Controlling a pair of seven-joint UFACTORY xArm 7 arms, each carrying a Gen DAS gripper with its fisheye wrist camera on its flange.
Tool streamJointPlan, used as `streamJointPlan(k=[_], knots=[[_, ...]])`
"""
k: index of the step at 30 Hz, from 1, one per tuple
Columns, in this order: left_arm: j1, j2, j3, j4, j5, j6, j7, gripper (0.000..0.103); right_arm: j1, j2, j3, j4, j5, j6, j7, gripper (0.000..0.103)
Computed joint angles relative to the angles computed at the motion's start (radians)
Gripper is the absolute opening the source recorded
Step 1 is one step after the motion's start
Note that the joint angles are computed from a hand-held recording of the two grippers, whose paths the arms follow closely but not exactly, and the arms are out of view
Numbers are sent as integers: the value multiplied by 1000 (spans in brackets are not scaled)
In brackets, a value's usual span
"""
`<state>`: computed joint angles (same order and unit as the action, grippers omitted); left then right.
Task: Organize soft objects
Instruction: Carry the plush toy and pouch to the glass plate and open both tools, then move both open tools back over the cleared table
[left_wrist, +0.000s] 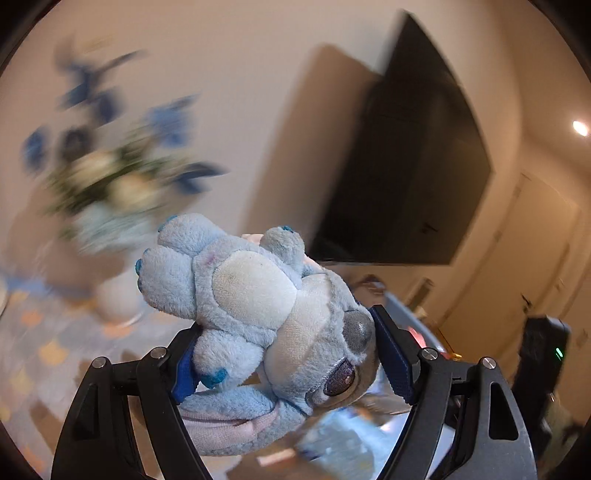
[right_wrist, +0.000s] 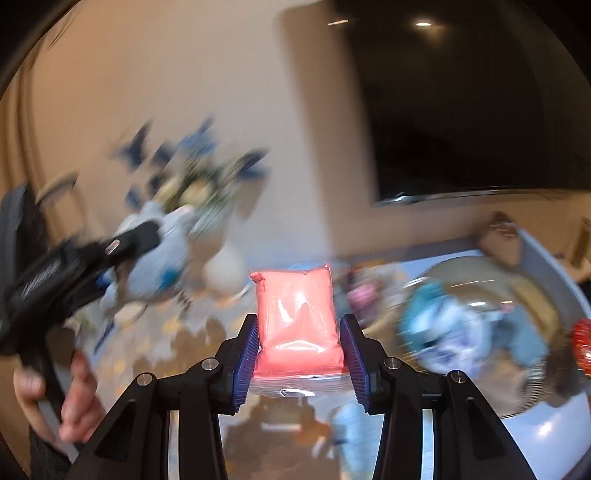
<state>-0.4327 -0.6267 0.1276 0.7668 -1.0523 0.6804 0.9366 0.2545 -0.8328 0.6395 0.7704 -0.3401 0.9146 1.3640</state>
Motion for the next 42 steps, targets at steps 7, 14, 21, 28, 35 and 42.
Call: streamJointPlan(k=[7, 14, 21, 28, 35, 42], knots=[[-123, 185, -166, 159, -33, -60, -33, 79, -18, -290, -158, -124, 36, 233, -49, 44], [-157, 411, -288, 281, 82, -97, -108, 79, -112, -383, -241, -210, 63, 345, -132, 44], [-113, 558, -328, 380, 136, 19, -164, 88, -158, -385, -272, -257, 69, 375, -192, 70], [-64, 465, -311, 316, 101, 127, -110, 88, -165, -377, -195, -202, 20, 521, -225, 70], [-52, 223, -210, 181, 70, 152, -73, 88, -139, -351, -141, -122, 75, 510, -197, 70], [87, -18, -113, 33, 255, 137, -153, 91, -127, -169, 11, 60, 86, 412, -169, 80]])
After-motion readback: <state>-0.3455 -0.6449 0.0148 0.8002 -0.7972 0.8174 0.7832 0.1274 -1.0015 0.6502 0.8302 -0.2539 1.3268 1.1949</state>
